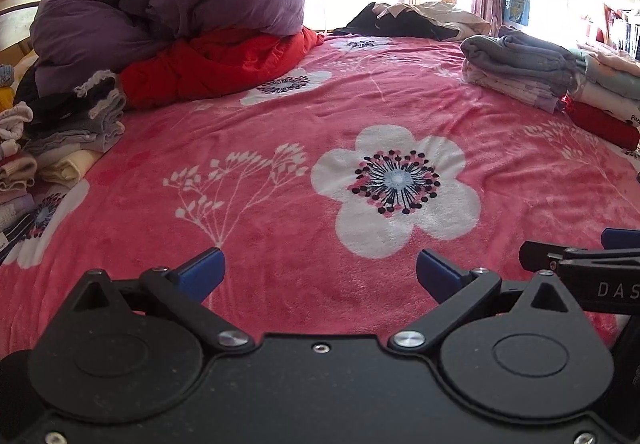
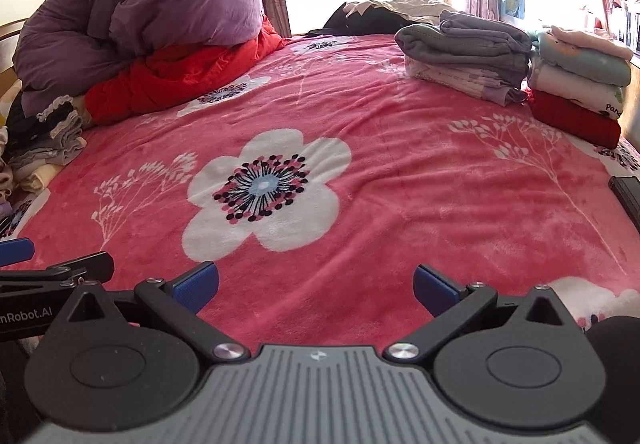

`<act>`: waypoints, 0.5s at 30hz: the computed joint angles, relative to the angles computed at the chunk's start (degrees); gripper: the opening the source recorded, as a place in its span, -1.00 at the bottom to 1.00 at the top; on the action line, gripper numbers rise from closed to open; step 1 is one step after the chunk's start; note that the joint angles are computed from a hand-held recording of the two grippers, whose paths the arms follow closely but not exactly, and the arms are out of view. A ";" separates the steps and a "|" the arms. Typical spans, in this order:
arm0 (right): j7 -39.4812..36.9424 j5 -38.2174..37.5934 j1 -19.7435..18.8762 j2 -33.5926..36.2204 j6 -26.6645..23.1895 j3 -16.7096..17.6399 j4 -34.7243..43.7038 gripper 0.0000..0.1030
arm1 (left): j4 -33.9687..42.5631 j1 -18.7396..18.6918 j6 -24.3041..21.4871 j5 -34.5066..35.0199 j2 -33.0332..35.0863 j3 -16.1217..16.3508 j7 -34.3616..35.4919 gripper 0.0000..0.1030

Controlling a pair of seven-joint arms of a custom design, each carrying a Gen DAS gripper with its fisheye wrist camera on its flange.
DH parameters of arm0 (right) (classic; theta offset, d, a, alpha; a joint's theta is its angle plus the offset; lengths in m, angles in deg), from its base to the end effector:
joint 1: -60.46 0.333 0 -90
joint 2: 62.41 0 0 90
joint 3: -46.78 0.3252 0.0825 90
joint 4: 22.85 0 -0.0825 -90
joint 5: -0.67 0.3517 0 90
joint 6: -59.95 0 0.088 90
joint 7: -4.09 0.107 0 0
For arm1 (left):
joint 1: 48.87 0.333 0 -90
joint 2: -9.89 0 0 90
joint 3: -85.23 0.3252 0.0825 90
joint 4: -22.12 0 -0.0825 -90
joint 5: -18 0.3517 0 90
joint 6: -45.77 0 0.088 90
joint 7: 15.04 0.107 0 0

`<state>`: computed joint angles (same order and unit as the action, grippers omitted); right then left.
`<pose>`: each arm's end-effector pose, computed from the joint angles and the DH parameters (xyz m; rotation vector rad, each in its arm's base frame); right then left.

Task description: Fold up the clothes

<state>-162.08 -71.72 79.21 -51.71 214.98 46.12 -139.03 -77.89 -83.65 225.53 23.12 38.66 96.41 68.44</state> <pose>0.5466 0.2136 0.4200 -1.3005 2.0394 -0.8123 0.6206 -0.3072 0.4275 -1.2869 2.0644 -0.9352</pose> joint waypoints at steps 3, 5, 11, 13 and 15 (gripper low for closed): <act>0.58 -0.50 -0.43 0.38 1.81 -0.36 -0.22 1.00 | 0.81 -0.48 -0.07 0.26 0.86 0.29 -0.19 0.99; 1.46 -1.37 -0.57 0.63 2.70 -0.65 -0.30 1.00 | 1.41 -0.67 0.09 0.27 1.49 0.40 -0.21 0.99; 5.56 -4.96 -1.25 1.02 4.96 -1.39 -0.39 1.00 | 2.50 -0.09 -0.23 -0.27 2.65 -0.61 0.52 0.99; 6.12 -5.33 -1.34 1.25 4.78 -1.38 -0.21 0.99 | 2.82 0.47 -0.74 -0.64 2.88 -1.28 0.75 0.99; 5.53 -4.94 -1.29 1.56 4.07 -1.27 0.09 0.99 | 2.98 1.13 -0.86 -0.98 3.02 -1.97 0.82 0.99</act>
<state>-156.55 -76.66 77.91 -50.15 219.05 44.86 -138.95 -74.91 -82.52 224.67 22.15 41.68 94.43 69.25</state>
